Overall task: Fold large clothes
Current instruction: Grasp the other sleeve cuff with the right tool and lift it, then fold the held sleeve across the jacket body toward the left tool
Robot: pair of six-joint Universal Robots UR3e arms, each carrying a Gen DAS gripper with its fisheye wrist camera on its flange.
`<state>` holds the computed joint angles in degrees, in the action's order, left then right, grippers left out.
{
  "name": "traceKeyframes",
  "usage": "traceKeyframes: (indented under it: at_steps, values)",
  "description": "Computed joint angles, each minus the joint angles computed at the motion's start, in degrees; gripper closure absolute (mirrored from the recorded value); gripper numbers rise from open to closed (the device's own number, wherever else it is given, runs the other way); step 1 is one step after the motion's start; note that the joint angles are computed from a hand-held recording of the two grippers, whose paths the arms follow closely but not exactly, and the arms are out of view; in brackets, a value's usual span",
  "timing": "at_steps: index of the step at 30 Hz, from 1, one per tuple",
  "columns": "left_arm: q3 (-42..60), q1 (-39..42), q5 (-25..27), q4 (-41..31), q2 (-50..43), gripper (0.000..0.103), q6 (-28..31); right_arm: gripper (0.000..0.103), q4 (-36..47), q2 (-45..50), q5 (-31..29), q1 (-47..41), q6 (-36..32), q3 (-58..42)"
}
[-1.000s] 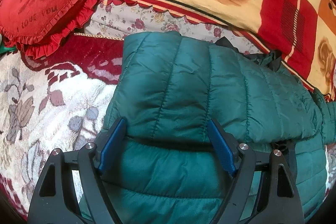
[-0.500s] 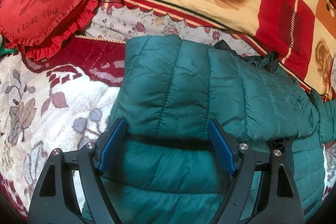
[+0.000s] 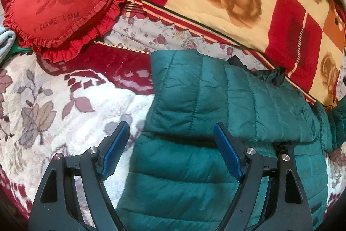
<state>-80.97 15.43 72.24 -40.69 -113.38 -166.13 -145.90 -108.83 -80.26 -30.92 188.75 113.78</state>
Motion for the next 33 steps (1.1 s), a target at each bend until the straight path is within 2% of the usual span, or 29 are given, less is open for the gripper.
traceKeyframes:
  at_steps: [15, 26, 33]
  values:
    - [-1.31, 3.39, -2.99, -1.59, 2.05, 0.023, 1.24, 0.093, -0.43, 17.1, -6.85, 22.98, 6.63, -13.66]
    - [1.06, 4.9, -3.89, -2.81, 0.04, 0.023, 1.2, 0.093, 1.32, 33.84, -8.62, 34.56, 9.99, -27.76]
    - [2.27, 6.09, -4.5, -3.68, -1.41, 0.023, 1.05, 0.093, 3.7, 42.98, -7.16, 39.63, 12.77, -37.84]
